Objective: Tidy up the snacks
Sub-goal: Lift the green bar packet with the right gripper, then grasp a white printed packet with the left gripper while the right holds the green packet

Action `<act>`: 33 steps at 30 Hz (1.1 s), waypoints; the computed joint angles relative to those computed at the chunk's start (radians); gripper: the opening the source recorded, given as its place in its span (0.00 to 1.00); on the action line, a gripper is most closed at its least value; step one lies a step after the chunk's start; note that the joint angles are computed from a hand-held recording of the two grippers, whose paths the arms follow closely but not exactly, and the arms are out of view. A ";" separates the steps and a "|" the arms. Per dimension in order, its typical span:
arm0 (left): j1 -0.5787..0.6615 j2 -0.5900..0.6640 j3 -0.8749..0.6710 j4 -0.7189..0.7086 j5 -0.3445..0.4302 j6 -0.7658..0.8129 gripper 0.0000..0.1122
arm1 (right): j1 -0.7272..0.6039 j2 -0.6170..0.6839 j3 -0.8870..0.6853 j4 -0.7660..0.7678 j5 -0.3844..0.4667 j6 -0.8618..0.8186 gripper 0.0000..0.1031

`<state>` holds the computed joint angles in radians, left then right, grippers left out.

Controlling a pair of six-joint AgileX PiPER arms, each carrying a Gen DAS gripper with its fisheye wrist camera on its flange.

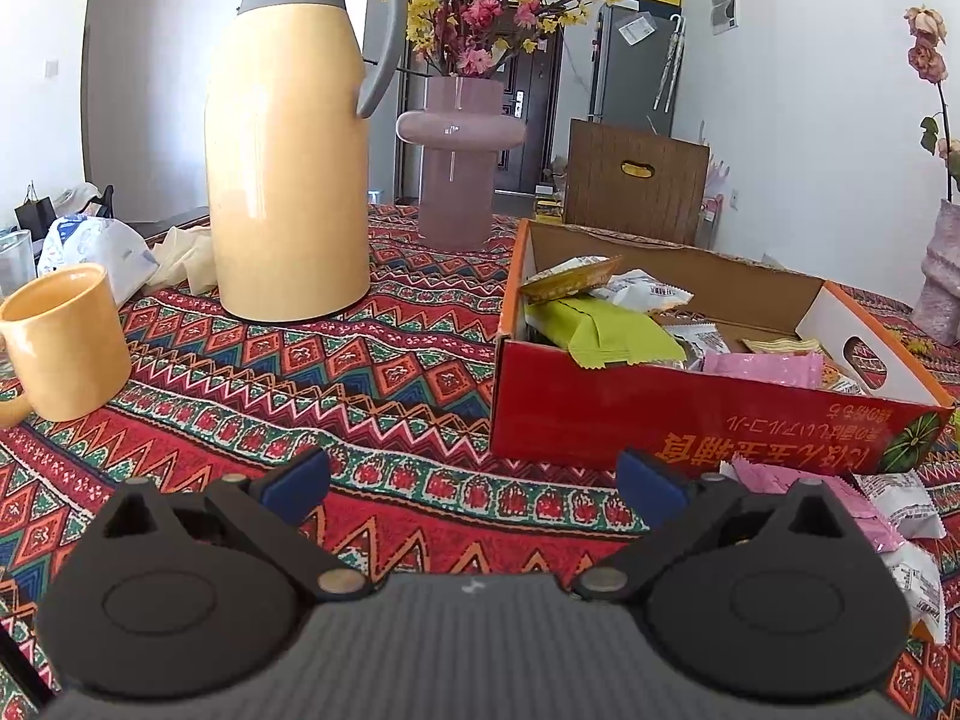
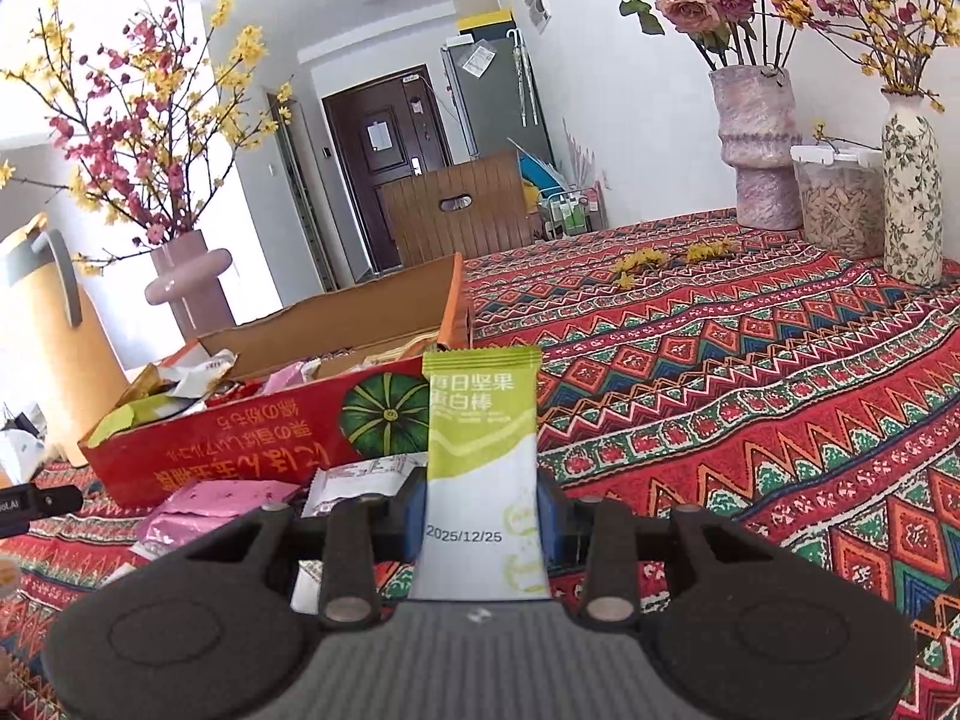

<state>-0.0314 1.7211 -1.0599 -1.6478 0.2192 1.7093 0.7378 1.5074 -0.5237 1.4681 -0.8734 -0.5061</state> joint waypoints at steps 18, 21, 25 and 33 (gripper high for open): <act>-0.022 -0.107 0.050 0.636 0.145 -0.550 0.92 | -0.004 -0.021 0.056 -0.110 0.005 0.132 0.34; -0.042 -0.104 0.061 0.665 0.149 -0.561 0.92 | 0.000 -0.021 0.059 -0.116 0.002 0.142 0.34; -0.065 -0.099 0.069 0.691 0.142 -0.574 0.92 | 0.002 -0.022 0.063 -0.119 -0.001 0.148 0.34; -0.078 -0.076 0.055 0.805 0.156 -0.676 0.61 | 0.002 -0.022 0.063 -0.117 -0.001 0.147 0.34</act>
<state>-0.1095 1.6455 -1.0050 -0.8427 0.3755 1.0329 0.7399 1.4859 -0.4612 1.3509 -0.8739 -0.3587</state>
